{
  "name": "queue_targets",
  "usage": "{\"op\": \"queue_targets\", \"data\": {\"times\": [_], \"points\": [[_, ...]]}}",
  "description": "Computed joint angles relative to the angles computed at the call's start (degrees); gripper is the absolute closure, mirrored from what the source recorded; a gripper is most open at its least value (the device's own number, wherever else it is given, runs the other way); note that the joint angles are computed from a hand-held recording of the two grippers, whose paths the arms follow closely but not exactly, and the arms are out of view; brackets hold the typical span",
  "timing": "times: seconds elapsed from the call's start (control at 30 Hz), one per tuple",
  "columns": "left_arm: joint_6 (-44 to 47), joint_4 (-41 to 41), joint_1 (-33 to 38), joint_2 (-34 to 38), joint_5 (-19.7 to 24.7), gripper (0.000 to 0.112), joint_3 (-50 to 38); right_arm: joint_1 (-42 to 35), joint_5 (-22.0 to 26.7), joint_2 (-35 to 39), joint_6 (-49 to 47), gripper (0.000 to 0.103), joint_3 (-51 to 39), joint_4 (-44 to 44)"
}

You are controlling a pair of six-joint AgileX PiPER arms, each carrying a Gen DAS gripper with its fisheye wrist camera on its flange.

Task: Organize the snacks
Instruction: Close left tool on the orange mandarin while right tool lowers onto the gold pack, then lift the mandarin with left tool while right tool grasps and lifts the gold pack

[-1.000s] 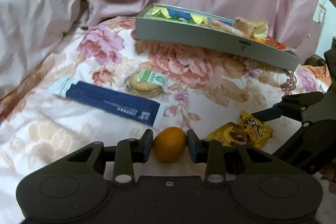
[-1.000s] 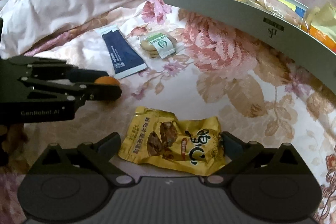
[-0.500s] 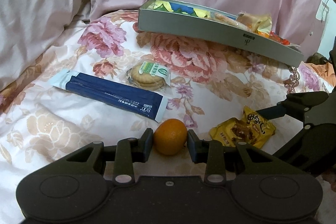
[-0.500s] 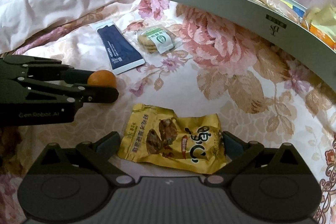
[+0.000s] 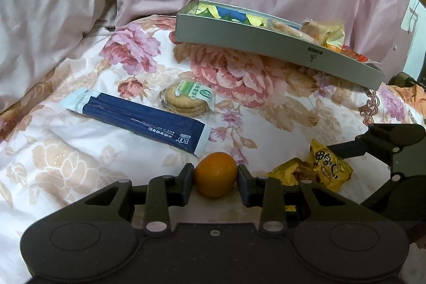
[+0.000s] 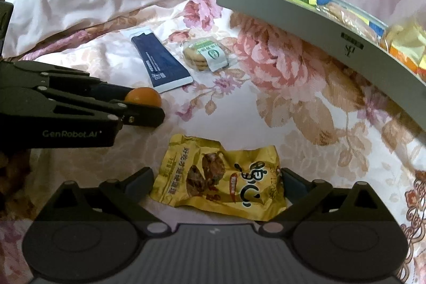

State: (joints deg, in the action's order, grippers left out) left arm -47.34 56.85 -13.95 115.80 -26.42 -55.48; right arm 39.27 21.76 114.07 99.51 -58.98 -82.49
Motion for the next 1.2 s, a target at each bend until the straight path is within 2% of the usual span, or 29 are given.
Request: {"op": "queue_targets", "data": {"times": [0.3, 0.5, 0.6, 0.73, 0.77, 0.8, 0.97, 1.07, 1.13, 1.2], "points": [[4.16, -5.05, 0.01, -0.11, -1.40, 0.076, 1.30, 2.66, 5.30, 0.34, 3.62, 0.007, 0.48, -7.43], [6.72, -7.82, -0.29, -0.24, -1.88, 0.076, 2.06, 2.77, 5.72, 0.51, 4.46, 0.009, 0.44, -7.88], [6.73, -8.00, -0.21, -0.25, -2.10, 0.076, 2.19, 2.73, 5.26, 0.08, 6.71, 0.018, 1.04, -9.62], [6.95, -8.37, -0.14, -0.25, -2.38, 0.076, 2.28, 3.22, 5.58, 0.14, 7.01, 0.022, 1.15, -10.43], [6.93, -8.46, -0.14, -0.28, -2.43, 0.076, 2.32, 3.26, 5.70, 0.03, 7.25, 0.030, 1.30, -10.80], [7.08, -8.72, -0.11, -0.32, -2.53, 0.076, 2.41, 2.98, 5.06, -0.06, 5.59, 0.042, 1.08, -9.56], [7.60, -9.57, -0.20, -0.22, -2.79, 0.076, 2.45, 1.88, 2.47, -0.55, 7.33, 0.043, 1.38, -10.41], [8.12, -10.24, -0.21, -0.29, -3.03, 0.076, 2.68, -1.47, -4.05, -1.47, 8.87, 0.033, 1.91, -10.18], [8.17, -10.39, -0.09, -0.30, -3.23, 0.076, 2.76, -3.84, -8.47, -1.96, 10.40, 0.020, 2.37, -10.19], [8.05, -10.41, -0.13, -0.28, -3.22, 0.076, 2.72, -4.82, -10.29, -2.11, 14.36, 0.019, 2.76, -13.34]]}}
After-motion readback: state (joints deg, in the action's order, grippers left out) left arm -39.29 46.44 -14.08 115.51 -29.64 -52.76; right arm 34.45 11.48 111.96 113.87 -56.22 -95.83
